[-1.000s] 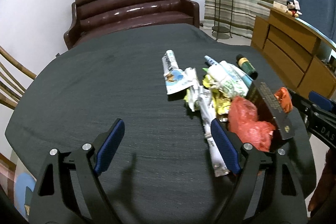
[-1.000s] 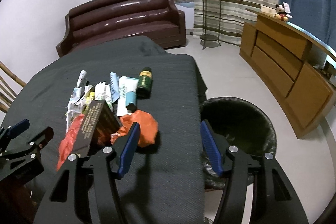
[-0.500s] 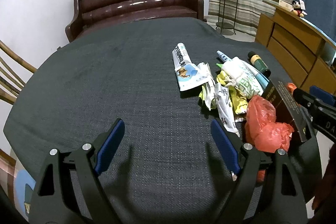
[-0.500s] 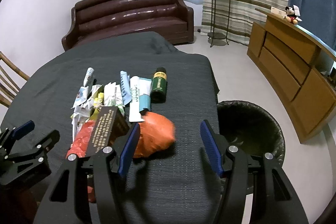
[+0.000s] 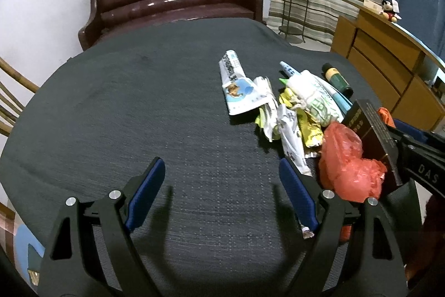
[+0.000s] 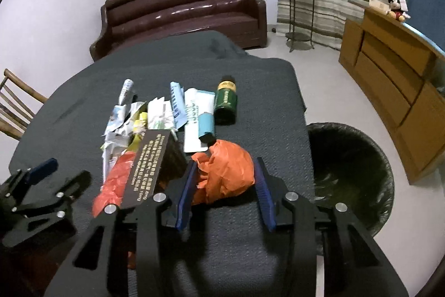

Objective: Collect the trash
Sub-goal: 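Move the right gripper to the orange plastic bag and close on it, then grasp the rolled white wrapper with the left gripper while the right holds the orange bag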

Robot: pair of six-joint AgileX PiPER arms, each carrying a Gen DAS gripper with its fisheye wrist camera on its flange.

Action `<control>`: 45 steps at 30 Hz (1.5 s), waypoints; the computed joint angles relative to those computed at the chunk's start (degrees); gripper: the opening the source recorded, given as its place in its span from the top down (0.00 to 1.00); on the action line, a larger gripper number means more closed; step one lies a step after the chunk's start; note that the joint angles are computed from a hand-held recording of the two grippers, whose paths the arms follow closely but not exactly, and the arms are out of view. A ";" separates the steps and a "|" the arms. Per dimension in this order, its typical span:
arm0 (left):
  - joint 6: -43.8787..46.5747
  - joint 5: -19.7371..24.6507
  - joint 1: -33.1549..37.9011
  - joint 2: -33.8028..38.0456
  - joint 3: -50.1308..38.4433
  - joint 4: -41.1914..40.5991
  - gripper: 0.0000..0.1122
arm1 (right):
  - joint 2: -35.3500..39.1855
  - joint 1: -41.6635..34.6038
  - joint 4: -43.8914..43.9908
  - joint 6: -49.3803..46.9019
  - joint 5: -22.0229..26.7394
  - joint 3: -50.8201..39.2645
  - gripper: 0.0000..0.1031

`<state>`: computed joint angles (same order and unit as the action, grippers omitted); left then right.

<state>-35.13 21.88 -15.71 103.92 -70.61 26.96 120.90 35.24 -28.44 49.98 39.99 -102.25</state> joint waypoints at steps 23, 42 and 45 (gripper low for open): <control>9.87 4.63 -2.17 5.18 -7.10 -10.20 0.35 | -6.71 -0.23 -8.71 11.06 -6.28 12.02 0.61; 28.42 2.69 1.02 3.44 -5.26 -29.30 0.77 | -6.97 -0.16 -9.85 13.07 -7.37 13.95 0.61; 25.50 2.69 0.79 3.60 -5.21 -27.56 0.54 | -7.22 -0.10 -10.14 13.48 -7.64 14.51 0.61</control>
<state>-9.63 24.57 -14.92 107.52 -75.82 -0.60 113.68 35.14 -38.58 63.46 32.34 -87.74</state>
